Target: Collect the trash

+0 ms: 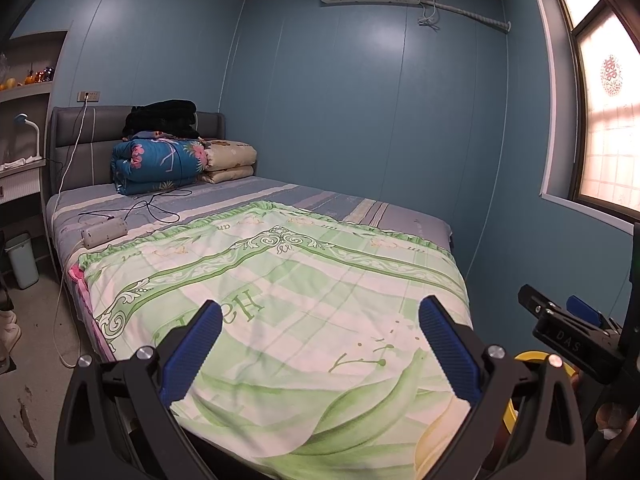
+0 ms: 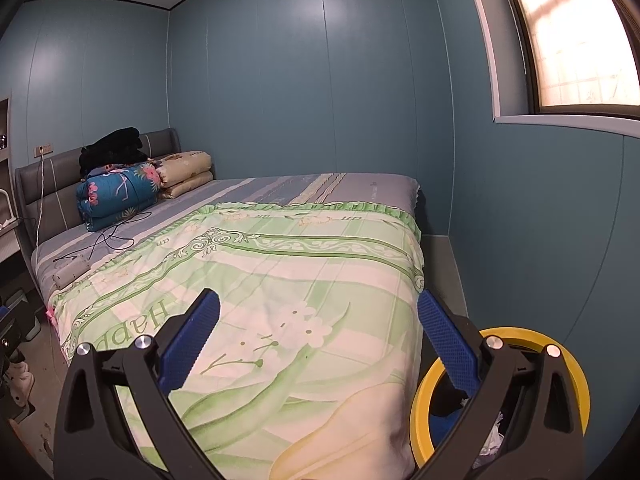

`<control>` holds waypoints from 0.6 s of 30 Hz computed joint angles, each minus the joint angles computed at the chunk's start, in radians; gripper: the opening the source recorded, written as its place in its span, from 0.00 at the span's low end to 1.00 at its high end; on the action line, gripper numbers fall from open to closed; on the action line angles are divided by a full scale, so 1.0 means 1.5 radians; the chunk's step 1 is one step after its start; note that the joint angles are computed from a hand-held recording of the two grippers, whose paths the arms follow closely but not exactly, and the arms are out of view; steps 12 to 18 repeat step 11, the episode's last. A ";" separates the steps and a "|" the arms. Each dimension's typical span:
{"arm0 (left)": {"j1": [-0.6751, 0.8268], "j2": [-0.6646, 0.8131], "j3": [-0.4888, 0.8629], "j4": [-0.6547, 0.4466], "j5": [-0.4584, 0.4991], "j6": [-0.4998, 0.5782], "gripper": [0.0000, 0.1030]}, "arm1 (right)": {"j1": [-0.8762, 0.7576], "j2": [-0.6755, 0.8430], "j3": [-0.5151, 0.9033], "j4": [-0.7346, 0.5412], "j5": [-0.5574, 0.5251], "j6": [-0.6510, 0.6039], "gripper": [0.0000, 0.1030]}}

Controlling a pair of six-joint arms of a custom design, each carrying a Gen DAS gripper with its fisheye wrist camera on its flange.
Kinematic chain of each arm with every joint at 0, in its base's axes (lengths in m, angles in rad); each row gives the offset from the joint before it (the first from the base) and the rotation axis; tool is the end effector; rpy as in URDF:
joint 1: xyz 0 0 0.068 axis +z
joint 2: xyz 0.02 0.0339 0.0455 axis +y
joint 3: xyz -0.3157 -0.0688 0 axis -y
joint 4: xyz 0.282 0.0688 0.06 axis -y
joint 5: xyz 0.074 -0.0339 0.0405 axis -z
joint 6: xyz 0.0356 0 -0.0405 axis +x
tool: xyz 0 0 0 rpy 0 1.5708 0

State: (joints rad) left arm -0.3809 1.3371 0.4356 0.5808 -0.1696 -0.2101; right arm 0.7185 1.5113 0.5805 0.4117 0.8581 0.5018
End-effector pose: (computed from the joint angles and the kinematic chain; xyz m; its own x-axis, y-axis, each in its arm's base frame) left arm 0.2551 -0.0957 0.2023 -0.3316 -0.0886 -0.9392 0.1519 0.9776 -0.1459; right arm 0.2452 0.1787 0.1900 -0.2966 0.1585 -0.9418 0.2358 0.9677 0.0886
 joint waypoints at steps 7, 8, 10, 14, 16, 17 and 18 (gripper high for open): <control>0.002 0.007 0.001 0.005 0.007 0.000 0.92 | -0.004 -0.002 -0.003 -0.004 -0.003 0.007 0.92; 0.001 0.007 0.000 0.008 0.006 0.001 0.92 | -0.005 -0.002 -0.003 -0.004 -0.003 0.007 0.92; 0.001 0.010 -0.002 0.015 0.004 0.003 0.92 | -0.005 -0.002 -0.002 -0.006 -0.004 0.008 0.92; 0.000 0.010 -0.002 0.015 0.003 0.003 0.92 | -0.006 -0.001 -0.001 -0.006 -0.006 0.008 0.92; 0.000 0.010 -0.002 0.015 0.003 0.003 0.92 | -0.006 -0.001 -0.001 -0.006 -0.006 0.008 0.92; 0.000 0.010 -0.002 0.015 0.003 0.003 0.92 | -0.006 -0.001 -0.001 -0.006 -0.006 0.008 0.92; 0.000 0.010 -0.002 0.015 0.003 0.003 0.92 | -0.006 -0.001 -0.001 -0.006 -0.006 0.008 0.92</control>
